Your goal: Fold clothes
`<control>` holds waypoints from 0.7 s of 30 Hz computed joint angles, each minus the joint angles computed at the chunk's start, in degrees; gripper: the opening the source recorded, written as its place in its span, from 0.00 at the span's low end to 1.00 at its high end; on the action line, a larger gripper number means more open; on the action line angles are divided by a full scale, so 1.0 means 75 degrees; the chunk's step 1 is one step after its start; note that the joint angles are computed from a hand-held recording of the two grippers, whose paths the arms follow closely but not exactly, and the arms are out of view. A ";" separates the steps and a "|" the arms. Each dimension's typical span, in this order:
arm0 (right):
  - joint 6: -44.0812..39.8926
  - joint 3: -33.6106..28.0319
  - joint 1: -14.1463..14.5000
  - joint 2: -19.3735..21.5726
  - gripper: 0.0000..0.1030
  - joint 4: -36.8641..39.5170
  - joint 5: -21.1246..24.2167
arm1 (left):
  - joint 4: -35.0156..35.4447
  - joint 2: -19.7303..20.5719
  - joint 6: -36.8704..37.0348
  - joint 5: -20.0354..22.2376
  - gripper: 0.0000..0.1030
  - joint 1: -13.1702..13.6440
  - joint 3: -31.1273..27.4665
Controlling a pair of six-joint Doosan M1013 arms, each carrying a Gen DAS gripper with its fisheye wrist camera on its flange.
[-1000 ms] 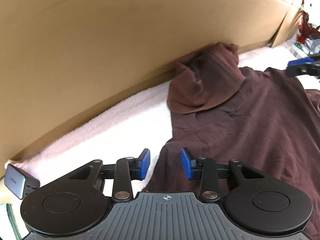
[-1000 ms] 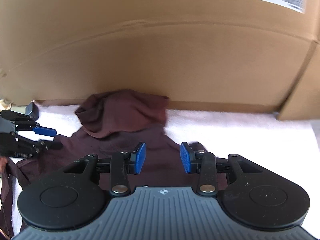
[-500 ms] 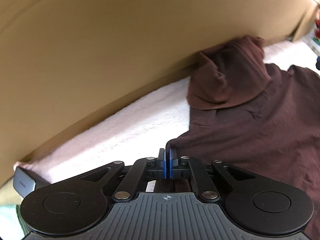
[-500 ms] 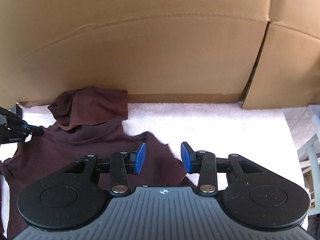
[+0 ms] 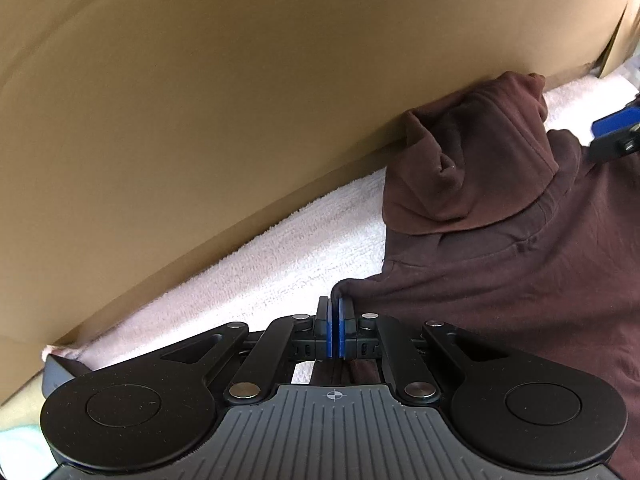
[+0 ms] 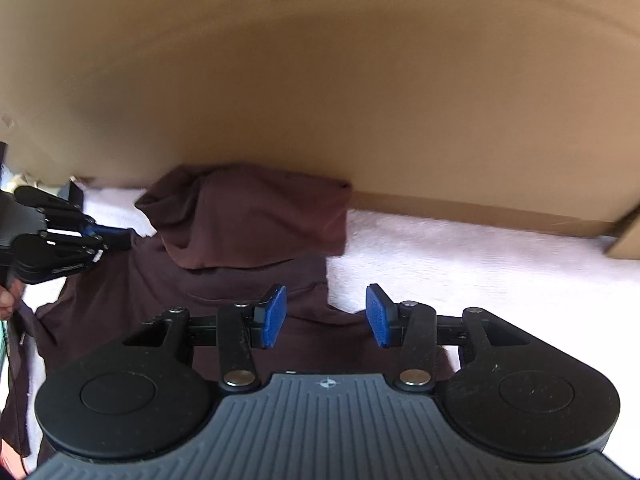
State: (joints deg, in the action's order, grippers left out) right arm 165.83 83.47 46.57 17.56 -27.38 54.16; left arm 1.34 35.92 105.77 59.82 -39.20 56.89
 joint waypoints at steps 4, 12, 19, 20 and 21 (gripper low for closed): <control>-0.0639 -0.0172 -0.0191 0.0230 0.27 0.0673 -0.0089 | 0.0052 -0.0018 0.0038 -0.0076 0.00 0.0005 0.0055; -0.0588 -0.1018 0.0192 0.0823 0.03 -0.1148 0.1547 | 0.0581 -0.0195 -0.0216 -0.0746 0.00 -0.0065 0.0515; -0.0302 -0.1142 0.0206 0.1057 0.08 -0.1130 0.1753 | 0.1641 -0.0263 -0.0856 -0.1172 0.17 -0.0204 0.0801; -0.0141 -0.1048 0.0208 0.0946 0.24 -0.1084 0.1673 | 0.1791 -0.0270 -0.1007 -0.1182 0.23 -0.0213 0.0822; 0.0179 -0.0886 0.0242 0.0768 0.33 -0.1134 0.1580 | 0.1851 -0.0297 -0.1124 -0.1204 0.27 -0.0206 0.0858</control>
